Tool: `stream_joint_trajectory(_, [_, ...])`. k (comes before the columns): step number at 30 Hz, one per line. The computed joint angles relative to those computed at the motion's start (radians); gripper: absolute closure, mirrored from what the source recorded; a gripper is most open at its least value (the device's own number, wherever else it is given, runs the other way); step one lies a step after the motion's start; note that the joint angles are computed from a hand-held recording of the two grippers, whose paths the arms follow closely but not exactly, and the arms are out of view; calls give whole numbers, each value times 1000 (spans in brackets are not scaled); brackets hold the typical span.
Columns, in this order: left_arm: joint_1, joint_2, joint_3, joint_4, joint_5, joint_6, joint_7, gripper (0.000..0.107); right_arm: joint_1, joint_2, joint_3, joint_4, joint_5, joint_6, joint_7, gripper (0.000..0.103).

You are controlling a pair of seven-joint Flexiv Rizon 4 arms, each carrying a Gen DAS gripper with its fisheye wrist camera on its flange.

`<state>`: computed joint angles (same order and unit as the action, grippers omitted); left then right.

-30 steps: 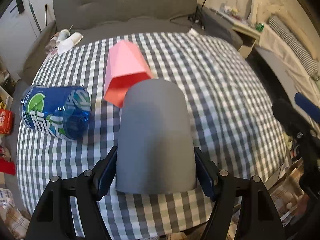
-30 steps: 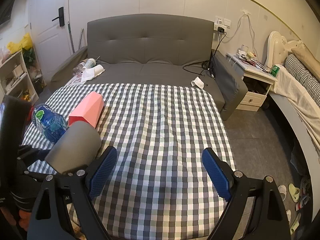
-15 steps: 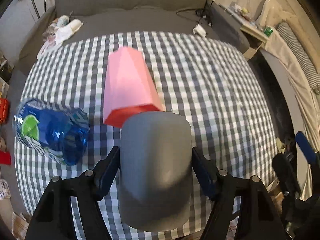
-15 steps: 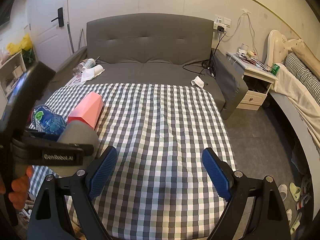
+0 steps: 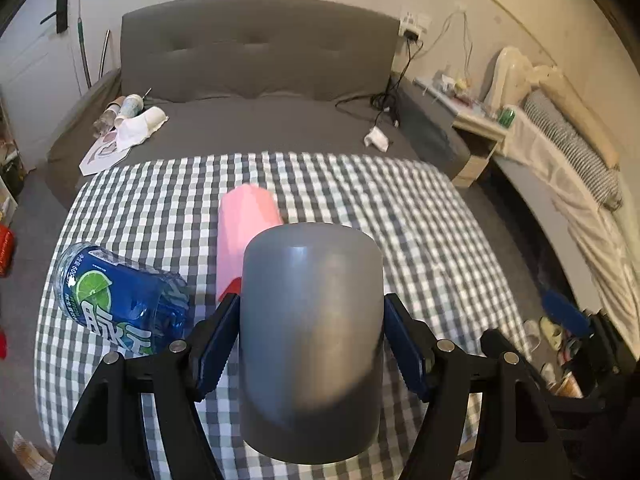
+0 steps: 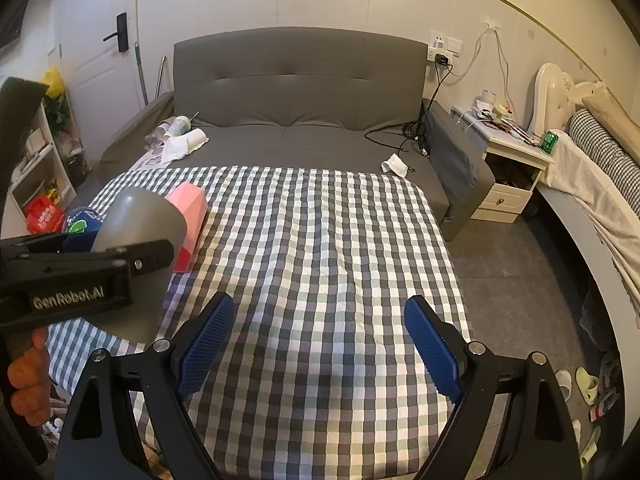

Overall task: Flip cup upside down
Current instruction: 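Rotate the grey cup in the left gripper so its open rim faces down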

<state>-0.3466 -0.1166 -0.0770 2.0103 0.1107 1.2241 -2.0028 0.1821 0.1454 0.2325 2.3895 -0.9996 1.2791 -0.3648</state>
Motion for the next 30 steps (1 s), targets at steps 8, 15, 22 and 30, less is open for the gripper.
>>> stream_joint_trajectory(8, [-20,-35,22,48,92,134,-16,34,4,0,3,-2,-12,-14,6,16])
stream_joint_trajectory(15, [-25,-12,5,-1,66,-36,65,32,14,-12,3,-9,-6,-23,9,16])
stream_joint_trajectory(22, [-8,52,-7,102,-8,-6,107,34,2,-9,-8,-5,-45,-4,48,16])
stream_joint_trajectory(30, [-11,56,-26,154,-10,-20,85,30,-13,14,-3,9,-43,4,53,16])
